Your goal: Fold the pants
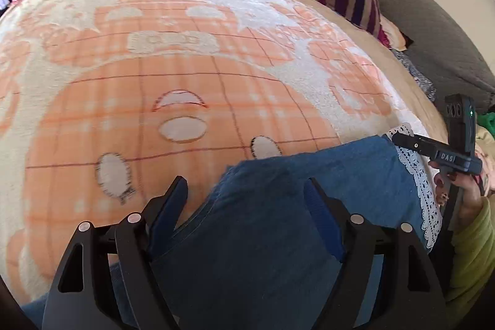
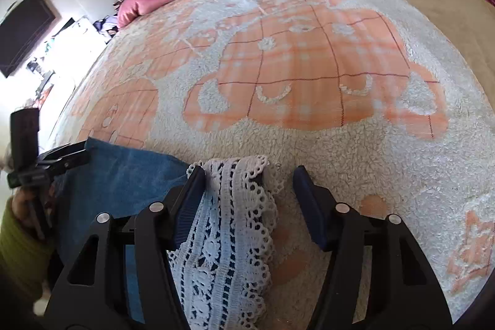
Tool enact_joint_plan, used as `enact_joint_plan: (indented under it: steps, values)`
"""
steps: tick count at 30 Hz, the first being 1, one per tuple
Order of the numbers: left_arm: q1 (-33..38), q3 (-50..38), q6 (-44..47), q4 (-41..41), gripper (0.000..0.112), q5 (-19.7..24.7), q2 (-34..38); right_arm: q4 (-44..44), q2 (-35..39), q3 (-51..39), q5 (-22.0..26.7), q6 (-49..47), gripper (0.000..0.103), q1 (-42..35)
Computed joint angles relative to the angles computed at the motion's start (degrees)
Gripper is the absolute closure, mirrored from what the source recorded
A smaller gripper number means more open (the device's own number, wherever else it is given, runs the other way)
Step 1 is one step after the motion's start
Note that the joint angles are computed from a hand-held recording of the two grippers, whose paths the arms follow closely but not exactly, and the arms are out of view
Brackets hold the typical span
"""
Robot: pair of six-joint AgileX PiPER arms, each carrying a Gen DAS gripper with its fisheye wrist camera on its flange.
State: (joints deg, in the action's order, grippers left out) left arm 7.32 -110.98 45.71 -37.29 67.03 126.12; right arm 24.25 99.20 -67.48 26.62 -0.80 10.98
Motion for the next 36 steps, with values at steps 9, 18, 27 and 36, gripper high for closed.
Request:
enact_joint_plan:
  steps: [9,18,27,36]
  values:
    - [-2.4,9.2,4.9,0.6,0.104,-8.1,-5.6,-2.6,-3.3,3.5,-4.8,-0.2,0.091,3.7]
    - [-5.5,2.5,1.6,3.7,0.105,-10.8,-5.9,-40.3,-1.0,-7.9,1.0,28.4,0.091,8.4]
    - [-7.6,-0.7,-3.3,7.6,0.099,-13.8,1.5,-38.7,10.0,-15.6,6.9,25.2,0.079,6.1]
    - [-1.8,16.6,8.5,-5.8,0.082,-18.9,-10.9,-23.9,-13.3,12.3,-14.8,31.0,0.042,-1.0]
